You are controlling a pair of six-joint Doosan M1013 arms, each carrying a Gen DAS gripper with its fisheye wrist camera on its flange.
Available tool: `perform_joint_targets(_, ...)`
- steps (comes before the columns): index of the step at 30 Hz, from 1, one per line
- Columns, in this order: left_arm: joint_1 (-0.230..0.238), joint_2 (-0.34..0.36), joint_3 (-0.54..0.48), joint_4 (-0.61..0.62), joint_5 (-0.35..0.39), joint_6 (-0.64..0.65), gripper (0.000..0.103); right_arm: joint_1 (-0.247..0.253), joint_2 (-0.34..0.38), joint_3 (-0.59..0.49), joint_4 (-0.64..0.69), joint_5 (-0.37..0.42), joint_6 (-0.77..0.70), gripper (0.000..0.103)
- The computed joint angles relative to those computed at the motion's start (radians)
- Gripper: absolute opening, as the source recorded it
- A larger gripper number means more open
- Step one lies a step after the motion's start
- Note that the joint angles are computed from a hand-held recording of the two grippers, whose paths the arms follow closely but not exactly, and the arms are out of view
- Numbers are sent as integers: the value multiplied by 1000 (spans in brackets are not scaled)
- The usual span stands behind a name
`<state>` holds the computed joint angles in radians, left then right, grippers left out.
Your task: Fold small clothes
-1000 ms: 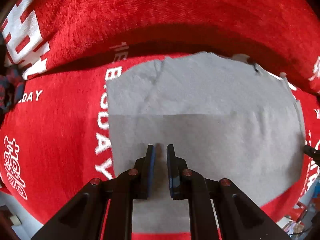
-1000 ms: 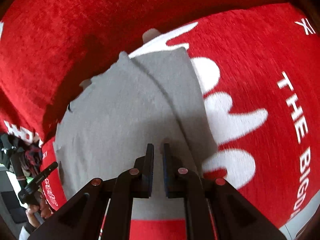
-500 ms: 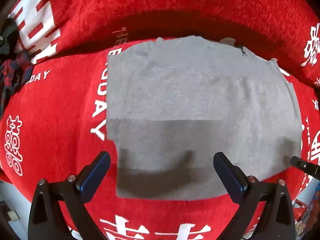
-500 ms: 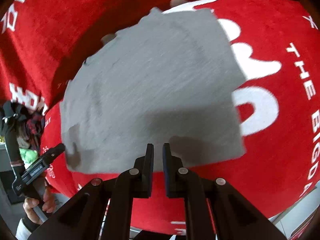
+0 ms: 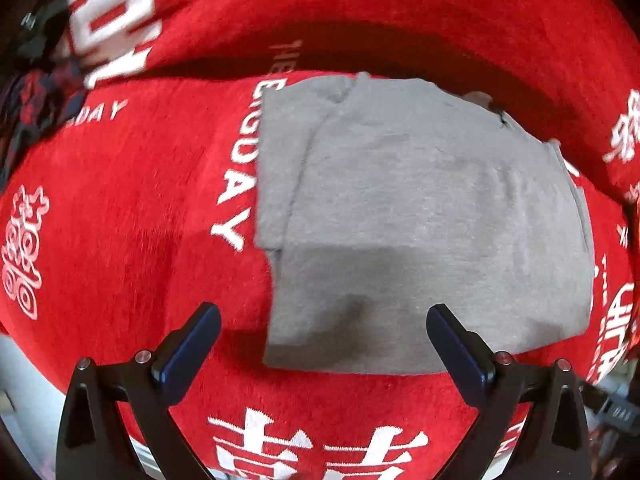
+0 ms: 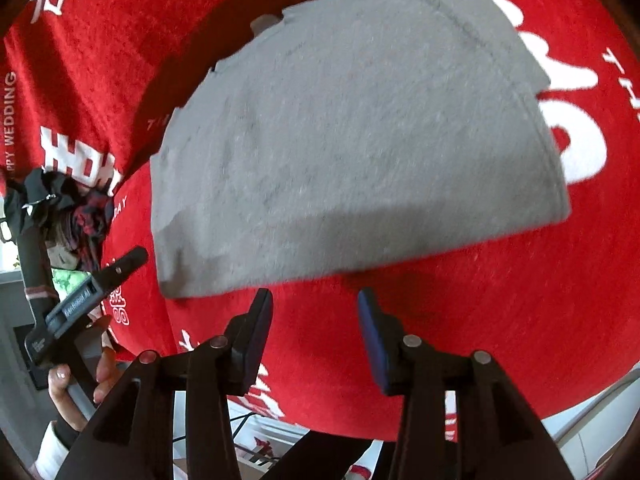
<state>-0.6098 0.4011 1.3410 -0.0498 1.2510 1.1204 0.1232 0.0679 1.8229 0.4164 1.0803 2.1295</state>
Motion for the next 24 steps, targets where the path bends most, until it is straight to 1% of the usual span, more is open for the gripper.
perform_joint_targets(2, 19, -4, 14, -38, 3, -8, 103, 7, -1, 9, 26, -13, -1, 48)
perform_joint_targets(4, 35, -12, 30, -71, -2, -2, 103, 12, -2, 25, 74, -42, -6, 49)
perform_joint_targets(7, 44, -29, 54, -65, -21, 3, 103, 16, -1, 54, 173, -93, -21, 49)
perform_joint_targets(9, 44, -36, 64, -35, -20, -13, 103, 22, 3, 72, 238, -133, -33, 49)
perform_joint_targets(12, 53, -36, 73, -29, -14, -20, 103, 35, 11, 109, 372, -235, -71, 49)
perform_joint_targets(17, 84, -36, 87, -127, -38, 16, 103, 68, 45, 161, 627, -387, -150, 49)
perform_joint_targets(19, 89, -31, 84, -136, -40, 27, 103, 86, 56, 177, 722, -462, -190, 49)
perform_joint_targets(20, 91, -27, 81, -141, -40, 32, 103, 91, 59, 181, 755, -486, -209, 49)
perform_joint_targets(22, 105, -21, 80, -185, -48, 52, 103, 101, 70, 185, 817, -535, -229, 49)
perform_joint_targets(24, 126, -12, 83, -266, -56, 81, 103, 106, 81, 188, 907, -570, -269, 51)
